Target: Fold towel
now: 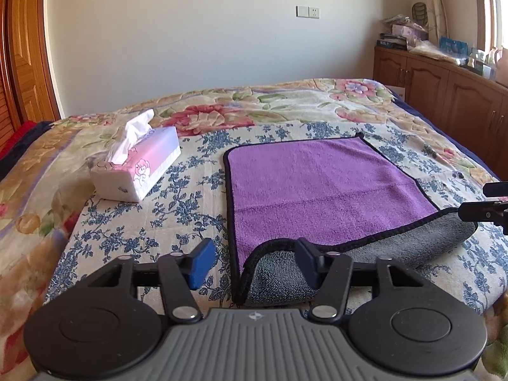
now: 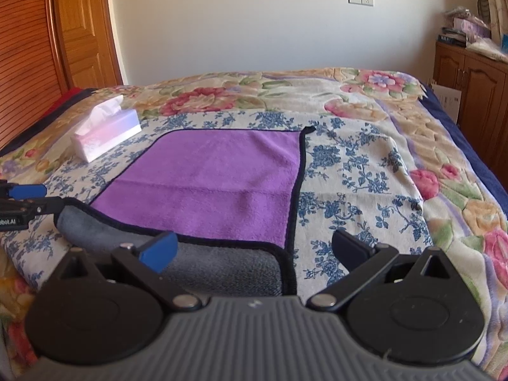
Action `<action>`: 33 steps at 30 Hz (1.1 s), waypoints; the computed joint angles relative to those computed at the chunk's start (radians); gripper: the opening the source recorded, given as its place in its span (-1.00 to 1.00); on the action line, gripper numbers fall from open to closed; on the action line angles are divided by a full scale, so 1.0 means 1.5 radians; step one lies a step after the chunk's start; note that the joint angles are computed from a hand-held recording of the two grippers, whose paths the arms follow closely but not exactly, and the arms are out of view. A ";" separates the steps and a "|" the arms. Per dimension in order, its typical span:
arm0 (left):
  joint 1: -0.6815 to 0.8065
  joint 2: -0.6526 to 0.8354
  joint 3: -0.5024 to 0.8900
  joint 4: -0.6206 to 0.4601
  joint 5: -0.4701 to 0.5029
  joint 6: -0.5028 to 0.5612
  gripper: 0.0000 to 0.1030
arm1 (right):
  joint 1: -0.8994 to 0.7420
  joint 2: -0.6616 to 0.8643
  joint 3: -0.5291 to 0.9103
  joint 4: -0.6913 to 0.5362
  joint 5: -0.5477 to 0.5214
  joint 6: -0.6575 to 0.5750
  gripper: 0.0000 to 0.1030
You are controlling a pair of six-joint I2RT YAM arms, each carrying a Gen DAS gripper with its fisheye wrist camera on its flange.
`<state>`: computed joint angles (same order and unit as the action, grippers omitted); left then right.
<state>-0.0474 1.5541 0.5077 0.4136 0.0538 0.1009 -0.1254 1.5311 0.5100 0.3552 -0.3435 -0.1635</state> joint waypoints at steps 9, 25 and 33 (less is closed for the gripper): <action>0.001 0.034 0.022 -0.010 0.000 -0.001 -0.22 | -0.009 0.040 0.038 -0.036 -0.012 -0.012 0.78; 0.006 0.072 0.042 -0.013 0.010 -0.002 -0.84 | -0.018 0.087 0.087 -0.092 -0.037 -0.027 0.46; 0.007 0.080 0.050 -0.017 0.014 -0.001 -0.86 | -0.032 0.109 0.114 -0.125 -0.056 -0.026 0.18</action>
<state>-0.0364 1.6747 0.5831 0.3880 0.0746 0.0998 -0.1737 1.6942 0.6807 0.1675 -0.4274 -0.2024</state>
